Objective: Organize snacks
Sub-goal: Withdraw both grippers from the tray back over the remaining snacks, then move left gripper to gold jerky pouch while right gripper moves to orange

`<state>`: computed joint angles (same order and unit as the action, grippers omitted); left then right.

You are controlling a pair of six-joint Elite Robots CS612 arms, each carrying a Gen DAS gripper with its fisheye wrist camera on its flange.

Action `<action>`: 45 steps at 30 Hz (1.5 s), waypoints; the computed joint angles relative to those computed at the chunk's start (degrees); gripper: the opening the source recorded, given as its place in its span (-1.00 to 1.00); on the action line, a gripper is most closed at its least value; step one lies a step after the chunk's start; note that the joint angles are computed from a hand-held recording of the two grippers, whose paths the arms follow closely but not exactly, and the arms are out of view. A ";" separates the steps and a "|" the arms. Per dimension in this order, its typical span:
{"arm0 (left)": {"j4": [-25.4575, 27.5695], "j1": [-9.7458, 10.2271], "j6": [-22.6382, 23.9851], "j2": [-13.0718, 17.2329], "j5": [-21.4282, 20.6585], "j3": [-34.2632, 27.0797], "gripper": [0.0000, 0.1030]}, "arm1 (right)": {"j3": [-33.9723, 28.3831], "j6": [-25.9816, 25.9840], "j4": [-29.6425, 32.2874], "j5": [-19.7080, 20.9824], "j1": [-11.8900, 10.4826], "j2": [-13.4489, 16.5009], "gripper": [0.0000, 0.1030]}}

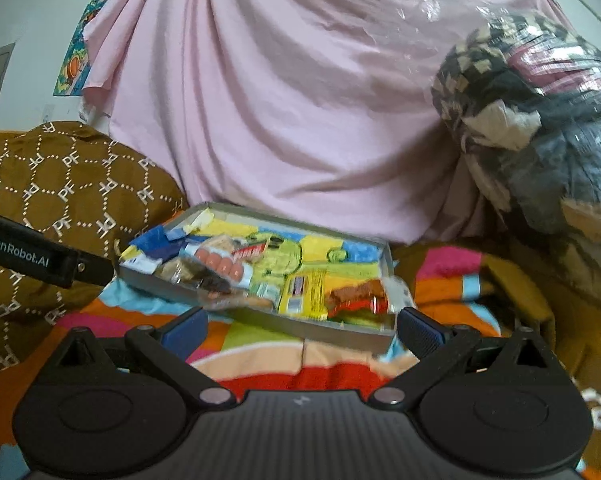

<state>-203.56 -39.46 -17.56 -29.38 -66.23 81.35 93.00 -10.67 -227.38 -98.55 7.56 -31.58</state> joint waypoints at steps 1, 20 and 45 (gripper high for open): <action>-0.01 -0.08 0.02 -0.13 0.16 0.60 0.99 | 0.62 0.42 0.17 -0.05 0.05 -0.16 0.99; 5.75 -1.33 1.45 -2.58 -2.45 8.87 0.99 | 9.21 6.50 8.71 -0.04 1.12 -2.59 0.99; 13.39 -0.53 -0.55 -1.90 -5.34 6.68 0.99 | 8.90 8.00 14.76 1.49 1.55 -2.57 0.99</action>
<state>-190.17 -39.99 -18.11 -31.28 -71.58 88.03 101.90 -2.67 -212.62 -97.06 9.11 -34.15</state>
